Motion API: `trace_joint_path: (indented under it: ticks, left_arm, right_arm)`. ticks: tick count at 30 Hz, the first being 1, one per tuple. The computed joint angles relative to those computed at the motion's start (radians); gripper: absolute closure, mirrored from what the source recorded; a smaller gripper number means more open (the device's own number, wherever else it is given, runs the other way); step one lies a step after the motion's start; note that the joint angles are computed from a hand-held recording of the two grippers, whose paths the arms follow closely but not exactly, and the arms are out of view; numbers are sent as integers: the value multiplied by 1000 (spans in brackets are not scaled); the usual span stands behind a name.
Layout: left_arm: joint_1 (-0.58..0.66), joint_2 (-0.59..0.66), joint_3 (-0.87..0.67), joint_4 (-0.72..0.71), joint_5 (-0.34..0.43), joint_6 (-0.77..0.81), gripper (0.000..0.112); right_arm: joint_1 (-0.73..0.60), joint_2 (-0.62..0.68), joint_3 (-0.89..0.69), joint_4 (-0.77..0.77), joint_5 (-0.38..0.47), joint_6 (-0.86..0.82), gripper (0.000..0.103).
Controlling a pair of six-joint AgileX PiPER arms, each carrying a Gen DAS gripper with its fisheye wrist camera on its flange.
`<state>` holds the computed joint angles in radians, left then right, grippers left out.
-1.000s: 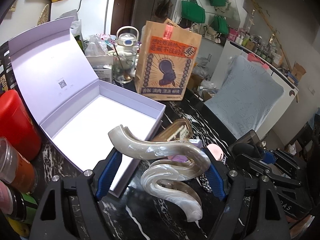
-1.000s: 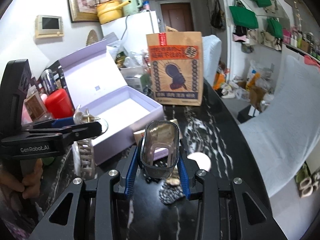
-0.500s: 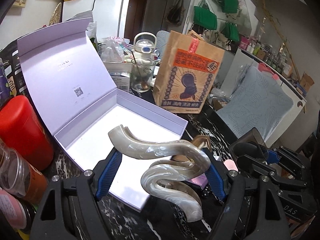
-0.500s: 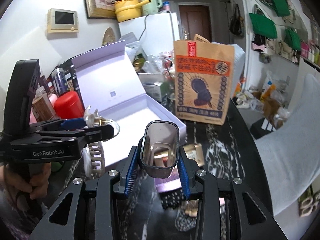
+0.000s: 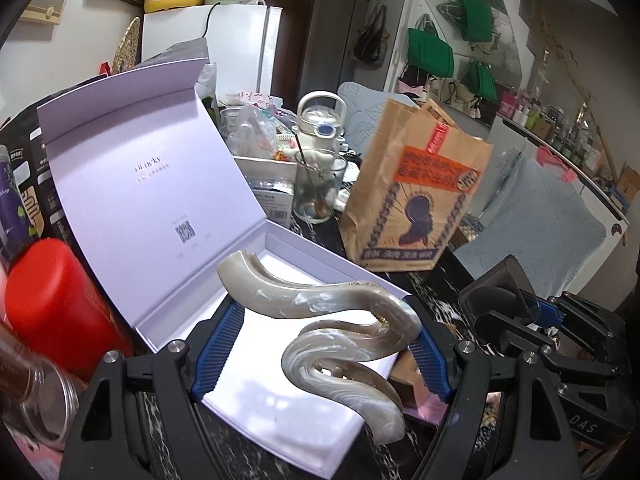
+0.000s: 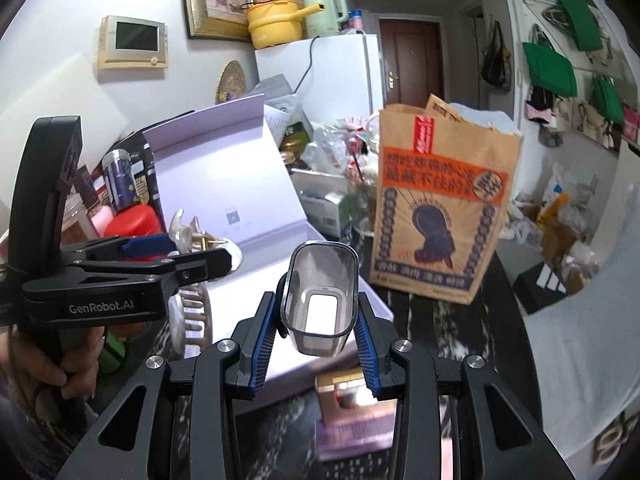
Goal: Organize rigid objects
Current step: 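Carry the S clip with left tool while right tool carries the heart case to the lavender box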
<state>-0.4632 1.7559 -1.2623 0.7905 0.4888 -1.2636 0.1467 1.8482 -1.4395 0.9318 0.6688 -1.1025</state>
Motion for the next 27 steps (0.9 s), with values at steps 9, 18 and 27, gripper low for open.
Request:
trace_joint_path:
  ticks: [9, 18, 27]
  left_arm:
    - [80, 67, -115, -21, 40, 62, 33]
    - [117, 136, -199, -14, 86, 94, 33]
    - [178, 214, -222, -102, 49, 171, 33]
  right_arm:
    - [40, 117, -196, -15, 21, 57, 66]
    - [93, 238, -390, -181, 17, 224, 66]
    - [128, 367, -542, -318, 44, 387, 66]
